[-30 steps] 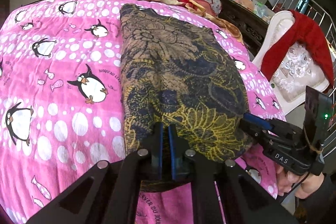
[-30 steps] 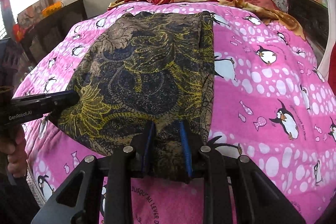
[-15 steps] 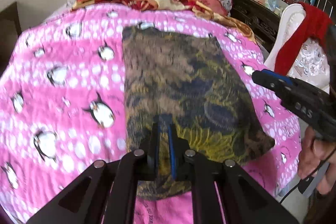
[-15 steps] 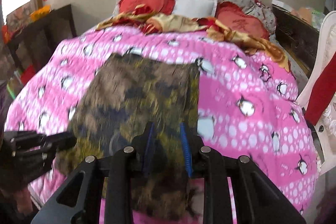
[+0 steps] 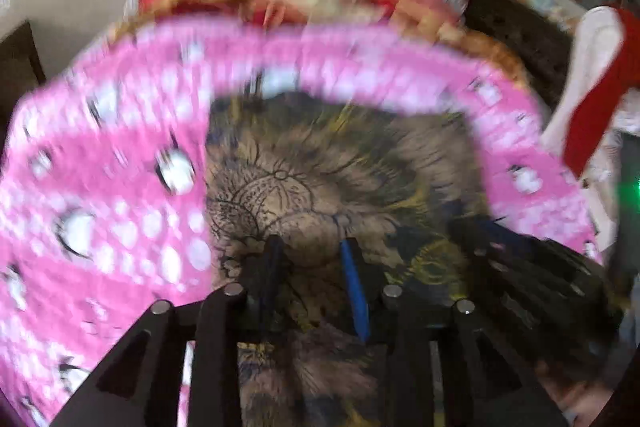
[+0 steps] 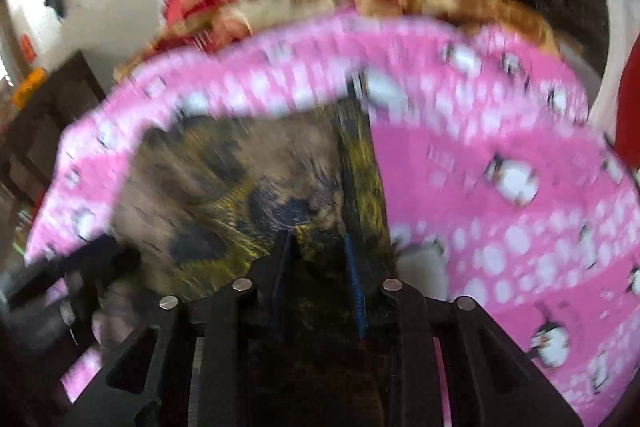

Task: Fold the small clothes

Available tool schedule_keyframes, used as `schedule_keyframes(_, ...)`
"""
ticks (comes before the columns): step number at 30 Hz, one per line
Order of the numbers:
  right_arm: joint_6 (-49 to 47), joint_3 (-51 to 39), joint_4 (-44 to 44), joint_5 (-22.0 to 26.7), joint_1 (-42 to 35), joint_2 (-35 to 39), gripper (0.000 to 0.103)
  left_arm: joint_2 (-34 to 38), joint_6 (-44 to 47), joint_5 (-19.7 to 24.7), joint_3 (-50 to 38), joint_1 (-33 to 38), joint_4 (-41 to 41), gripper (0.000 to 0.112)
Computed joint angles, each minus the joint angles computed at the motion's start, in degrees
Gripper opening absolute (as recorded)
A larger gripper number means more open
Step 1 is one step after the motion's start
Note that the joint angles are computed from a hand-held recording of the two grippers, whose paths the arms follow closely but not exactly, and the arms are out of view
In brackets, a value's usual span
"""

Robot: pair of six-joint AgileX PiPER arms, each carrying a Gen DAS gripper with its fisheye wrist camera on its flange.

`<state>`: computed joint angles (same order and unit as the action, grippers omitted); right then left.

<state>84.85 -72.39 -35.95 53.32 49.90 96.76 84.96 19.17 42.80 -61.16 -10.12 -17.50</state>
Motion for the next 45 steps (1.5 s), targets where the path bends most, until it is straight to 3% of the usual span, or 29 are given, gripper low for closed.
schedule_keyframes(3, 10.42, 7.50, -9.51, -5.40, 2.04, -1.61, 0.017, -0.03, 8.33, -4.63, 3.90, 2.15, -7.08, 0.031)
schedule_keyframes(5, 12.56, 9.54, -10.14, -7.58, 1.68, -3.03, 0.017, 0.34, 8.22, -2.59, 2.45, 2.76, -7.18, 0.030)
schedule_keyframes(6, 10.66, 9.19, -8.89, -7.60, 1.31, -3.29, 0.017, 1.18, 7.80, 0.88, -0.09, 4.04, -8.04, 0.029)
schedule_keyframes(8, 4.41, 6.84, -3.65, -6.44, -0.21, -4.39, 0.017, 1.59, 6.85, 4.33, -4.21, 6.17, -10.07, 0.029)
schedule_keyframes(11, 3.10, 2.04, -6.21, -0.56, -0.19, -5.29, 0.017, 2.23, 5.15, 1.77, -10.06, 5.79, -10.05, 0.041)
schedule_keyframes(13, 2.13, -2.82, -8.42, 2.88, -0.78, -3.57, 0.017, 6.12, -0.59, 1.53, -15.91, 2.80, -4.44, 0.043)
schedule_keyframes(16, -3.28, -10.35, -6.34, 3.43, -3.56, 1.85, 0.017, 10.99, -5.06, -1.36, -18.70, -0.69, 1.40, 0.044)
schedule_keyframes(19, -5.41, -14.08, -5.22, 4.48, -5.22, 8.09, 0.018, 13.93, -7.98, -6.59, -15.12, -2.44, 5.20, 0.048)
schedule_keyframes(21, -3.46, -9.52, -5.37, -0.79, -6.38, 8.97, 0.018, 13.29, -3.42, -12.00, -10.84, -1.72, 0.32, 0.053)
schedule_keyframes(25, 3.31, -2.48, -9.43, -7.42, -6.74, 5.17, 0.019, 13.90, -1.21, -11.94, -11.12, -1.21, -2.48, 0.061)
schedule_keyframes(26, 3.61, -2.10, -9.48, -8.24, -7.06, 5.03, 0.019, 14.12, -0.39, -11.44, -11.54, -1.01, -3.48, 0.065)
schedule_keyframes(27, 3.85, -1.82, -9.53, -8.75, -7.19, 4.97, 0.019, 14.68, 2.73, -9.96, -12.40, -0.33, -6.77, 0.081)
schedule_keyframes(31, 6.39, 0.44, -10.56, -11.80, -7.88, 3.77, 0.018, 17.69, 14.98, -1.46, -16.15, 3.77, -21.61, 0.101)
schedule_keyframes(34, 6.41, 1.17, -9.36, -14.54, -8.78, 3.08, 0.019, 19.56, 12.11, 9.38, -23.77, 4.22, -15.52, 0.100)
schedule_keyframes(36, 0.49, 0.25, -4.13, -14.43, -9.66, 2.16, 0.020, 17.25, 13.02, 13.86, -24.97, 6.33, -14.73, 0.095)
schedule_keyframes(38, -2.91, 1.99, -1.21, -13.23, -9.17, -1.90, 0.020, 13.25, 16.69, 15.45, -22.65, 10.23, -16.29, 0.096)
schedule_keyframes(45, 11.24, 17.77, -11.17, 0.98, 5.24, -19.96, 0.022, 2.09, 30.07, 14.22, -3.61, 21.59, -19.09, 0.100)
